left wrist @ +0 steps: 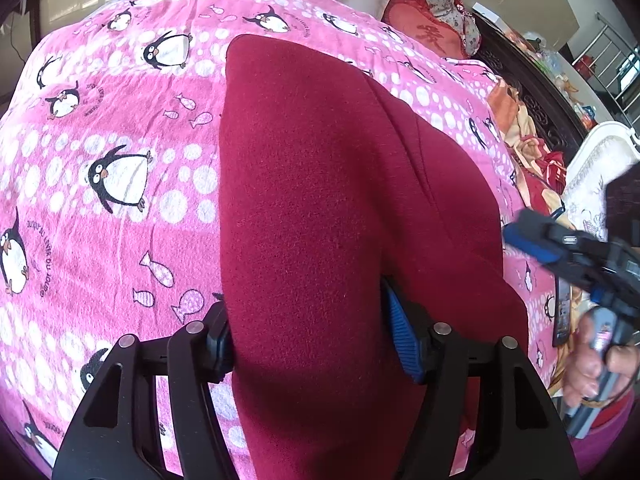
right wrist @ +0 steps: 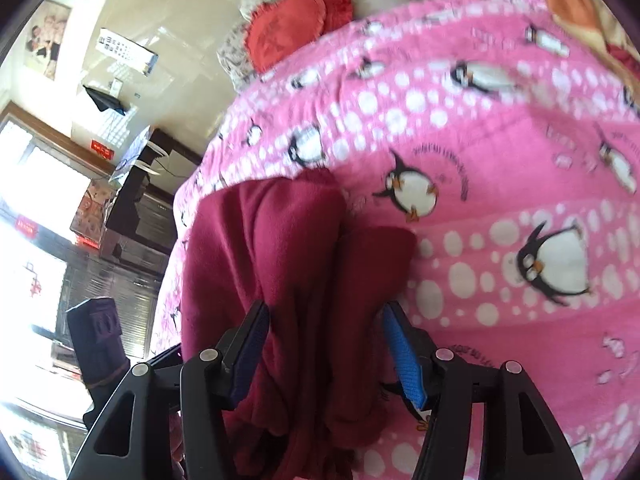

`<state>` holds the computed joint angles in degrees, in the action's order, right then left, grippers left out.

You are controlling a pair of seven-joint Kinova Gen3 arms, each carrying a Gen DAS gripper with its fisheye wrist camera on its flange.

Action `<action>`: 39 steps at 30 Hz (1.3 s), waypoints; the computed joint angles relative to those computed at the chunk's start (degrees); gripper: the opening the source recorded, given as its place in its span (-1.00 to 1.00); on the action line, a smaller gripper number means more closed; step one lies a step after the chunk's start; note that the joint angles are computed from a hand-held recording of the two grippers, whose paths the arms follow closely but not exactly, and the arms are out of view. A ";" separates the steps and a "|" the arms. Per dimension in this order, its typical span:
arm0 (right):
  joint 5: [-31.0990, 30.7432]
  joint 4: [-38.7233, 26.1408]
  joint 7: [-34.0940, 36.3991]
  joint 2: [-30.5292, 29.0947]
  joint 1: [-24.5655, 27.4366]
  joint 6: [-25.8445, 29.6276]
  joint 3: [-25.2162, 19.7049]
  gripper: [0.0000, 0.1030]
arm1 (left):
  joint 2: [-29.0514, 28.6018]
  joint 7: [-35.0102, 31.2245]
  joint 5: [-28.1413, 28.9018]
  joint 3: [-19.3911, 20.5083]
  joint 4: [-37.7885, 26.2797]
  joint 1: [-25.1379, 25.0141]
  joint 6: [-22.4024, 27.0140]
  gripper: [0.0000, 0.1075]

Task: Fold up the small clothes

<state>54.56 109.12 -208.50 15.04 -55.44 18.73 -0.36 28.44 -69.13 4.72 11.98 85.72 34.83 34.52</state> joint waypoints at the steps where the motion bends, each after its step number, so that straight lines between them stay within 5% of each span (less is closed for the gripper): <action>1: 0.61 -1.08 1.72 -0.40 -0.19 2.33 -1.14 0.10 | 0.01 0.18 -0.10 -0.14 -0.01 0.16 -0.02 0.22; 7: 4.64 -8.50 15.71 2.27 8.70 7.97 -16.61 -0.02 | 0.17 2.09 -1.44 -1.11 -1.20 1.14 1.78 0.26; 12: 0.92 -15.00 27.36 9.03 14.08 17.14 -27.04 -0.08 | -0.84 3.48 -3.11 -2.04 -1.45 1.81 3.25 0.26; 15: -5.59 -15.91 34.20 11.25 10.91 21.31 -22.79 -0.41 | -2.27 5.52 -6.07 -3.50 -0.16 3.67 2.05 0.28; 23: -15.93 -13.63 38.40 6.42 -3.17 18.73 -4.46 -0.40 | -4.26 18.37 -21.18 -8.97 0.83 12.25 2.03 0.28; 31: -14.62 -14.17 35.57 7.19 -4.87 21.83 -5.70 -0.37 | -5.33 30.45 -32.20 -10.41 1.67 16.67 4.40 0.28; 35: -15.52 -12.25 32.02 6.89 -8.85 20.06 -0.81 -0.35 | -6.39 33.66 -34.86 -9.27 2.54 16.54 5.01 0.29; 39: -12.16 -14.85 28.01 6.72 -12.10 26.84 -0.45 -0.26 | -7.61 37.76 -38.25 -8.83 3.57 17.36 5.58 0.29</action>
